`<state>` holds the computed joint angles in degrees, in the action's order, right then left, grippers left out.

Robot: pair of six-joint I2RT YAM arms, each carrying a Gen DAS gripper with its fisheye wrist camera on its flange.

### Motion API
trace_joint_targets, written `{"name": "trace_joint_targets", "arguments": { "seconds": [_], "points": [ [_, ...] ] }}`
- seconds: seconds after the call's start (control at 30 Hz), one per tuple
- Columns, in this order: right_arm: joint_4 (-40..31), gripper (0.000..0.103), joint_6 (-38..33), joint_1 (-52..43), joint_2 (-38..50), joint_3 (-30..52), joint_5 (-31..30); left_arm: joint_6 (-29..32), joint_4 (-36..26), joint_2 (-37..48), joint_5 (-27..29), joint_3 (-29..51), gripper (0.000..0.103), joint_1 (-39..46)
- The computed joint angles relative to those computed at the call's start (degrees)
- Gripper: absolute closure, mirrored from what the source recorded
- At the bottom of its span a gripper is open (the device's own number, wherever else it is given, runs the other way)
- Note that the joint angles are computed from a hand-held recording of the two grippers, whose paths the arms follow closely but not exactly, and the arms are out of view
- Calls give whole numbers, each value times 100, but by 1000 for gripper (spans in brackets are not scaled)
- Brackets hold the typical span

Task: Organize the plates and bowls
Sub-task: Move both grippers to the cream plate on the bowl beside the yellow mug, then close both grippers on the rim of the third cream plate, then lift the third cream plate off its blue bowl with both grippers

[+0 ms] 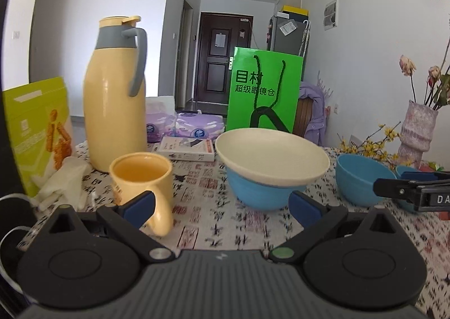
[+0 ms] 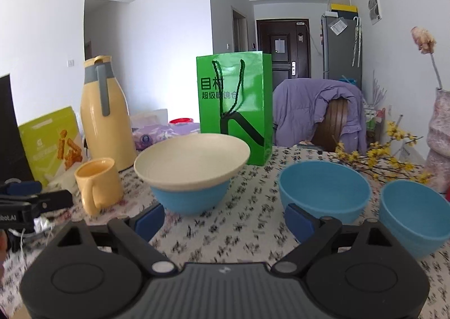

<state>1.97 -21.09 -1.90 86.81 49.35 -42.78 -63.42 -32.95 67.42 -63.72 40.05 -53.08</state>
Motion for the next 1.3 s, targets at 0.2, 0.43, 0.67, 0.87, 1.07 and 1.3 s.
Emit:
{"name": "trace_joint_targets", "arguments": {
  "seconds": [0.2, 0.43, 0.67, 0.87, 1.07, 1.3],
  "points": [
    [97, 20, 527, 637, 1088, 1219, 287, 2368, 2140, -64, 1495, -173, 11, 1742],
    [-177, 46, 921, 1279, 2627, 2949, 1056, 3117, 2831, 1101, 2938, 531, 39, 3215],
    [-889, 84, 1018, 1555, 3548, 4197, 1522, 3172, 2772, 1980, 3537, 1111, 83, 3901],
    [-808, 91, 993, 1578, 3615, 4227, 1608, 3072, 2704, 2047, 3511, 1180, 92, 3953],
    [-632, 94, 1042, 1530, 3291, 3855, 1586, 2953, 2336, 1780, 3284, 1205, 92, 3711],
    [-487, 94, 983, 1430, 2423, 3089, 1526, 2578, 1686, 1068, 2754, 1109, 93, 3120]
  ]
}}
